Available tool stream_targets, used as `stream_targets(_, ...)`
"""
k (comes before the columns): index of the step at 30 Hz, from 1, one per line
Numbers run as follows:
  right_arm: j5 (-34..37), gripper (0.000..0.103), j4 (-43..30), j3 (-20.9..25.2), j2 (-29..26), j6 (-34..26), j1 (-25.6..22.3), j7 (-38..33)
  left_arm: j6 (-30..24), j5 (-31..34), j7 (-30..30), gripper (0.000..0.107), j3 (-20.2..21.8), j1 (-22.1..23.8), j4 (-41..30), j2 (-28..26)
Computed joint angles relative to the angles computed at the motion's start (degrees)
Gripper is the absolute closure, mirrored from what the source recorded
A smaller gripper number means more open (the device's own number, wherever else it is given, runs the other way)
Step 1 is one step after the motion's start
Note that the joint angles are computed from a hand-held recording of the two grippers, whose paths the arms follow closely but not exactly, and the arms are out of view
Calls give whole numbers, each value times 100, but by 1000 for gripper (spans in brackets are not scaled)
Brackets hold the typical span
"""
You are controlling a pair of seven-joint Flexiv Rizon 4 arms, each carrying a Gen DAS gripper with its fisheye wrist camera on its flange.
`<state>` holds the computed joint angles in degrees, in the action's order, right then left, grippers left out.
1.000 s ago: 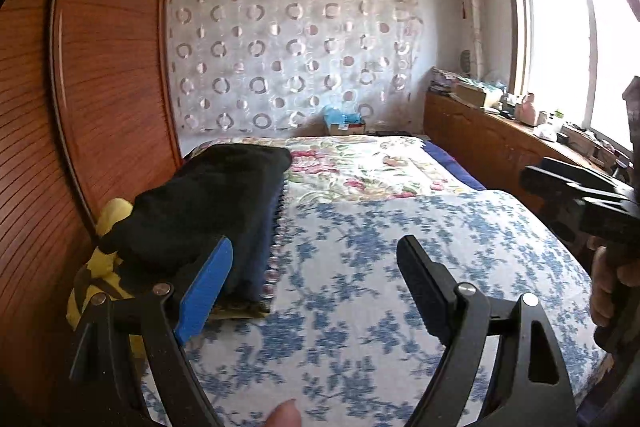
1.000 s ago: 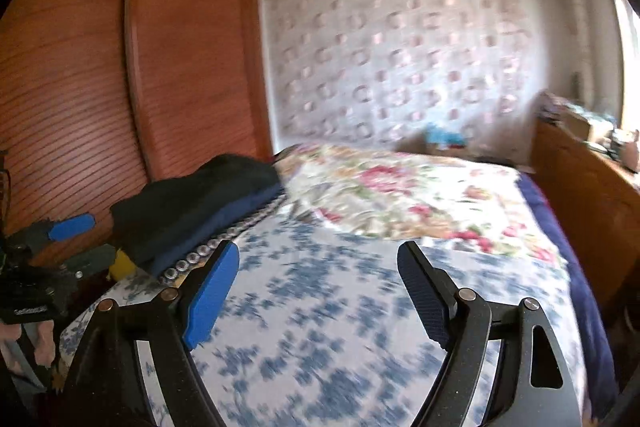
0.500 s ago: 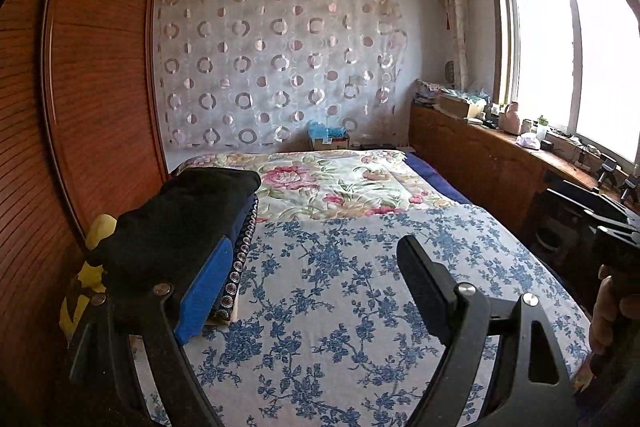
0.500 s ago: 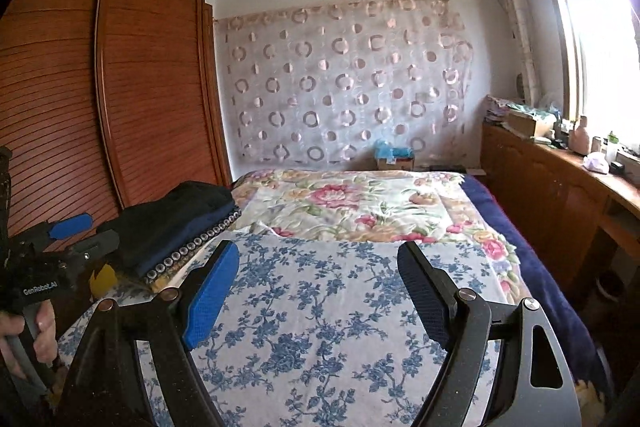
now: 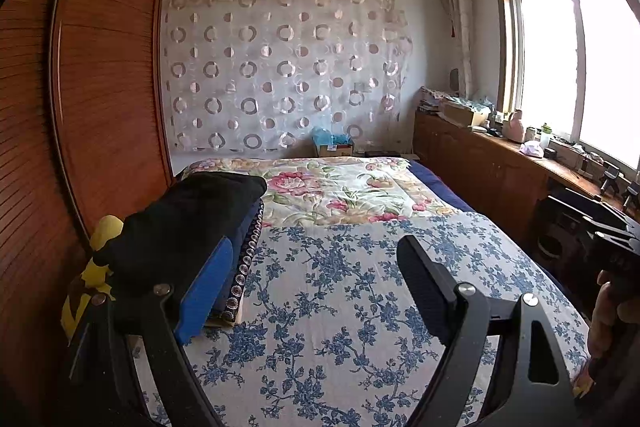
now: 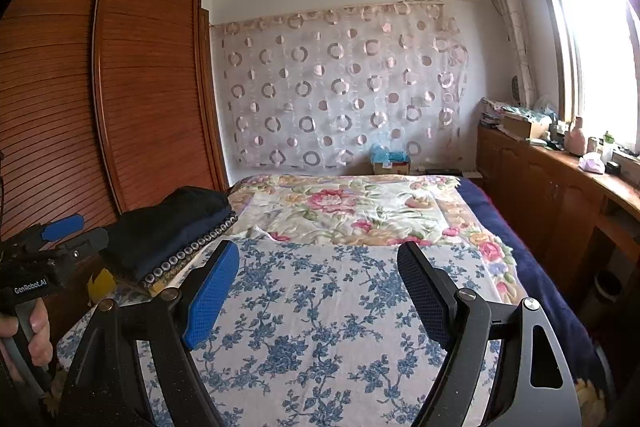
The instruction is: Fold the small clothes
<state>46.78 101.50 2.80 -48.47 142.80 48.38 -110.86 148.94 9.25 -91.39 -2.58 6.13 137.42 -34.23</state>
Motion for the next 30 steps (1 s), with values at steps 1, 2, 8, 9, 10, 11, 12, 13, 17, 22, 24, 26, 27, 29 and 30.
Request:
stream_targets(1, -30, 20, 27, 13, 6, 8, -15, 16, 5, 2, 6, 22, 3, -4, -6, -7)
stream_targets(2, -32, 20, 38, 14, 14, 1, -18, 18, 5, 2, 6, 22, 3, -4, -6, -7)
stream_targets(8, -98, 20, 151, 19, 78, -2, -56, 89, 4, 9, 5, 22, 4, 3, -10, -4)
stream_targets(9, -132, 20, 186, 25, 93, 3, -72, 115, 8, 6, 7, 22, 6, 3, -11, -2)
stream_targets(10, -146, 20, 197, 19, 94, 3, -70, 123, 15, -16, 12, 22, 12, -11, -7, -6)
stream_targets(11, -145, 20, 214, 10, 109, 3, -69, 127, 24, -8, 14, 22, 15, -7, -5, -6)
stream_targets(12, -144, 20, 203, 4, 96, 4, -60, 136, 26, 2, 12, 22, 15, 2, -1, -7)
stream_targets(13, -151, 20, 216, 1, 106, 3, -63, 143, 23, 7, 7, 22, 12, 7, 1, -5)
stream_targets(17, -165, 20, 232, -11, 107, 3, -59, 164, 34, -7, 14, 22, 15, -5, 1, -10)
stream_targets(22, -191, 20, 270, -18, 126, 0, -68, 187, 46, -18, 15, 22, 14, -9, 2, -19)
stream_targets(24, -240, 20, 317, -12, 133, 18, -93, 226, 50, -6, 13, 22, 13, 0, -3, -21)
stream_targets(26, -255, 20, 354, -22, 150, 18, -101, 240, 54, -20, 25, 22, 18, -14, -1, -30)
stream_targets(27, -284, 20, 386, -18, 161, 29, -115, 260, 56, -16, 27, 22, 20, -8, -3, -28)
stream_targets(29, -315, 20, 427, -19, 180, 39, -127, 292, 67, -20, 26, 22, 18, -12, -5, -41)
stream_targets(30, -332, 20, 437, -22, 172, 50, -128, 306, 70, -17, 29, 22, 19, -9, -7, -38)
